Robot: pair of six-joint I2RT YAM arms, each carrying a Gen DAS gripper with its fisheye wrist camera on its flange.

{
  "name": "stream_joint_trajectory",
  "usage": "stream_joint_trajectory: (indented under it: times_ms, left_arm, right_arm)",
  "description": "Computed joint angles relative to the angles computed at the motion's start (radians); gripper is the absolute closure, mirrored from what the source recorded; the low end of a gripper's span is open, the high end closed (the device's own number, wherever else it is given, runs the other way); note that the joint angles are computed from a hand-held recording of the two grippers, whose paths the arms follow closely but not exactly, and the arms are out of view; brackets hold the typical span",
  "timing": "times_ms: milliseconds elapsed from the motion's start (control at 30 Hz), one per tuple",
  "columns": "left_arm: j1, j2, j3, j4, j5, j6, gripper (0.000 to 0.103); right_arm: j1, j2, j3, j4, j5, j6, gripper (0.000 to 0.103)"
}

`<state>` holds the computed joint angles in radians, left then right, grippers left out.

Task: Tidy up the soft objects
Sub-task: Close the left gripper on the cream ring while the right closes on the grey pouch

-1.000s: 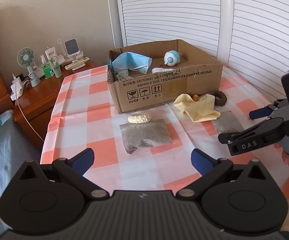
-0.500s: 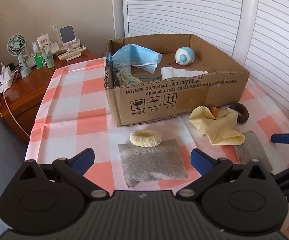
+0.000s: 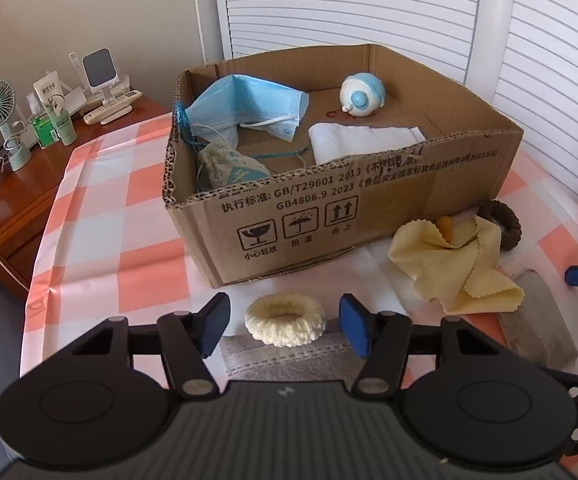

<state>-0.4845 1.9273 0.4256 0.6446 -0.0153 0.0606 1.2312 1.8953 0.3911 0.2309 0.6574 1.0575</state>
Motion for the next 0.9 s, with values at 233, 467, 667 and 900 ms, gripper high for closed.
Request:
stream_joint_trajectory:
  times_ms: [233, 467, 667, 900]
  left_arm:
    - [0.011, 0.02, 0.013, -0.004, 0.027, 0.001, 0.064]
    - [0.019, -0.017, -0.035, 0.032, 0.047, -0.031, 0.065]
    - [0.018, -0.05, -0.066, 0.041, 0.061, -0.037, 0.065]
    - [0.031, -0.084, -0.098, 0.056, 0.086, -0.029, 0.065]
  right_arm:
    - [0.007, 0.004, -0.003, 0.007, 0.009, 0.003, 0.0]
    - [0.023, 0.012, 0.009, 0.035, 0.0, -0.029, 0.0]
    - [0.024, 0.054, 0.043, 0.136, -0.035, -0.137, 0.0]
    - [0.008, 0.043, 0.058, 0.146, -0.047, -0.185, 0.015]
